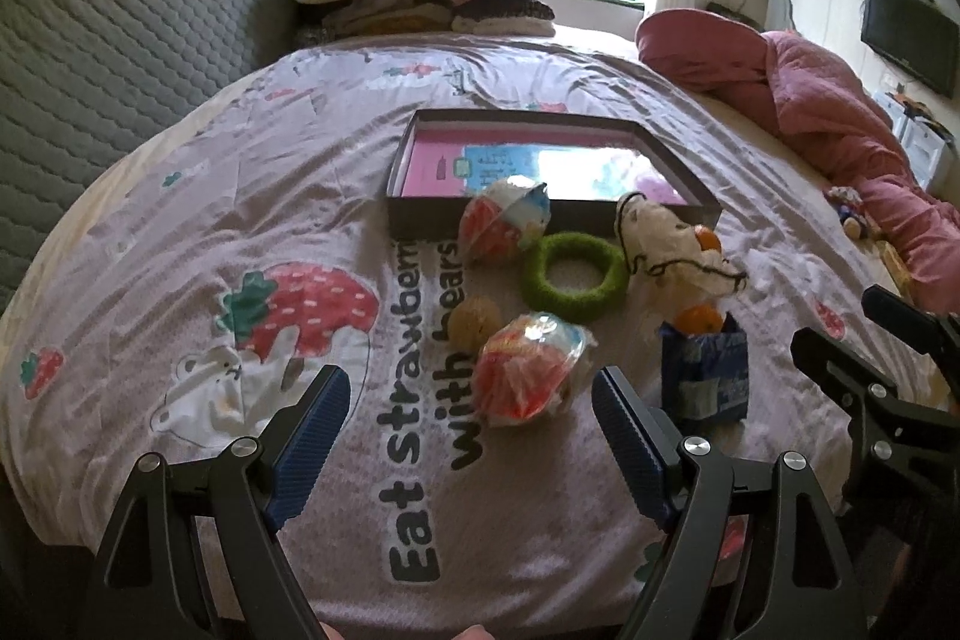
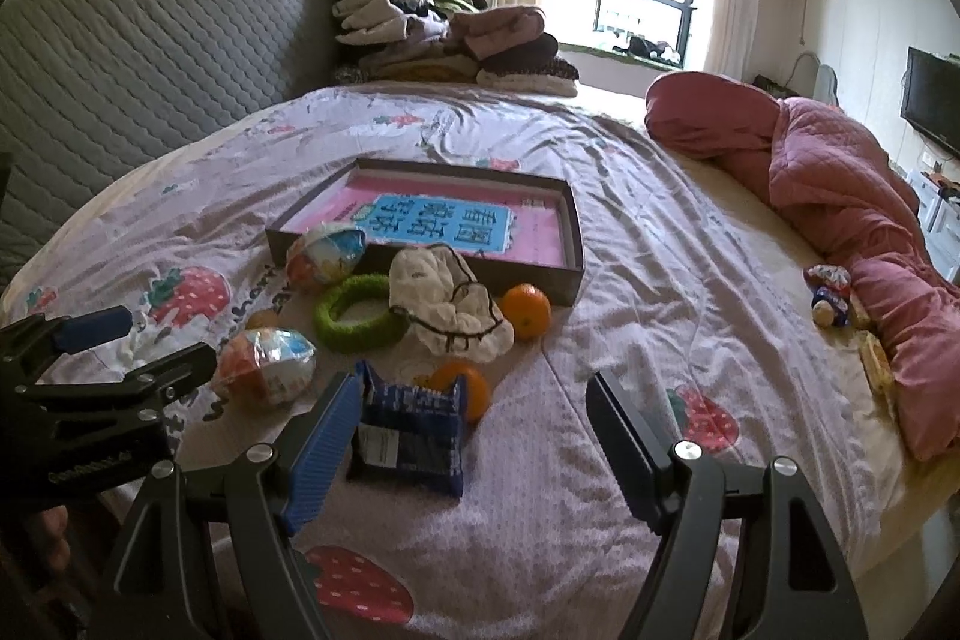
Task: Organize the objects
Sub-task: 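Move the right gripper onto the blue snack bag while the left approaches the wrapped red ball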
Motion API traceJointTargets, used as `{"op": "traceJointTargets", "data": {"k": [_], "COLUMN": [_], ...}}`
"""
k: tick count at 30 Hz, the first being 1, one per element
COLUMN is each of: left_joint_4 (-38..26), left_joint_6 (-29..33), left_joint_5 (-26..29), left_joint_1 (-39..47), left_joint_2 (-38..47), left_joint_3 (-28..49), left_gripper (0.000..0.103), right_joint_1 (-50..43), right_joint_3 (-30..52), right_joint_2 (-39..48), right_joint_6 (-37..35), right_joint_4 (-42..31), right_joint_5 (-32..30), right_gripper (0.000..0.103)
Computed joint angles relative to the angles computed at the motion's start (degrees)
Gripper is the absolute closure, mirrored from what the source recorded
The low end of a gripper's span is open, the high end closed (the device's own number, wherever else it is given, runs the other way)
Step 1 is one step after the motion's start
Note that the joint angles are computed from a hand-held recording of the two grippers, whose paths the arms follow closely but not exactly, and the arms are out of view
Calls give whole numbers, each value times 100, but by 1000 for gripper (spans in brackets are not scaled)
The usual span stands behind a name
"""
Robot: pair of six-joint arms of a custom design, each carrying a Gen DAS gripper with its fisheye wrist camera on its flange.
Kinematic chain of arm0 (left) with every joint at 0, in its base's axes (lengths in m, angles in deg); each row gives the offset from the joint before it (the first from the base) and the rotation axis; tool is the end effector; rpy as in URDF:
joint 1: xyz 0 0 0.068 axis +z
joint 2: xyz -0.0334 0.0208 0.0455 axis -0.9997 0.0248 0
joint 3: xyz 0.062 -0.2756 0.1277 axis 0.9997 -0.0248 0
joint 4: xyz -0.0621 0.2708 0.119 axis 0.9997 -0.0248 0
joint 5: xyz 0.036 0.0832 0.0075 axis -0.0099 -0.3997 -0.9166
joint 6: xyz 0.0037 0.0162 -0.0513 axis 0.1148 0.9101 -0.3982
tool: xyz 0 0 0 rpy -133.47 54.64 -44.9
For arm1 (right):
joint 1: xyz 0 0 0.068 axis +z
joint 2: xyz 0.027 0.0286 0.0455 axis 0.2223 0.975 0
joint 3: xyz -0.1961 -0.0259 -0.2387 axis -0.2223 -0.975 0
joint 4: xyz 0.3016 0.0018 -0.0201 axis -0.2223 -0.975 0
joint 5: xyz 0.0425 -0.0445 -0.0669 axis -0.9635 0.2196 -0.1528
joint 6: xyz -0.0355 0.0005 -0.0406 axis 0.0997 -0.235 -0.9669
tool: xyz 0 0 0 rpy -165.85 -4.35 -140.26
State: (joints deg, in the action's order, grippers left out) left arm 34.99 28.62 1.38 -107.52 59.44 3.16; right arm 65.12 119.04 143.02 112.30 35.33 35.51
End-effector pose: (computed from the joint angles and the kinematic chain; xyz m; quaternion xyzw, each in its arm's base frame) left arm 0.2981 -0.1067 0.1793 0.2027 0.8996 -0.1042 0.3726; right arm 0.2156 0.2357 0.1860 0.1173 0.8965 -0.0942 0.4168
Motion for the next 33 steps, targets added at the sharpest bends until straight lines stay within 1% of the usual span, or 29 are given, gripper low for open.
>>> {"op": "traceJointTargets", "data": {"k": [7, 15, 22, 28, 33], "left_joint_4": [-58, -80, 75, 224, 364], "left_joint_6": [88, 139, 164, 161, 150], "left_joint_5": [32, 352, 514, 522, 492], "left_joint_1": [-8, 129, 273, 204, 128], "left_joint_2": [101, 161, 343, 563, 822], "left_joint_3": [-33, -99, -105, -46, 96], "left_gripper": [19, 19, 19, 19, 19], "right_joint_1": [-18, -24, 13, -48, -200], "right_joint_3": [-140, -285, -332, -367, -435], "right_joint_2": [34, 54, 194, 221, 294], "right_joint_6": [109, 191, 177, 128, 94], "right_joint_4": [130, 284, 495, 629, 881], "right_joint_5": [-194, -391, -534, -583, -726], "right_gripper": [26, 26, 26, 26, 26]}}
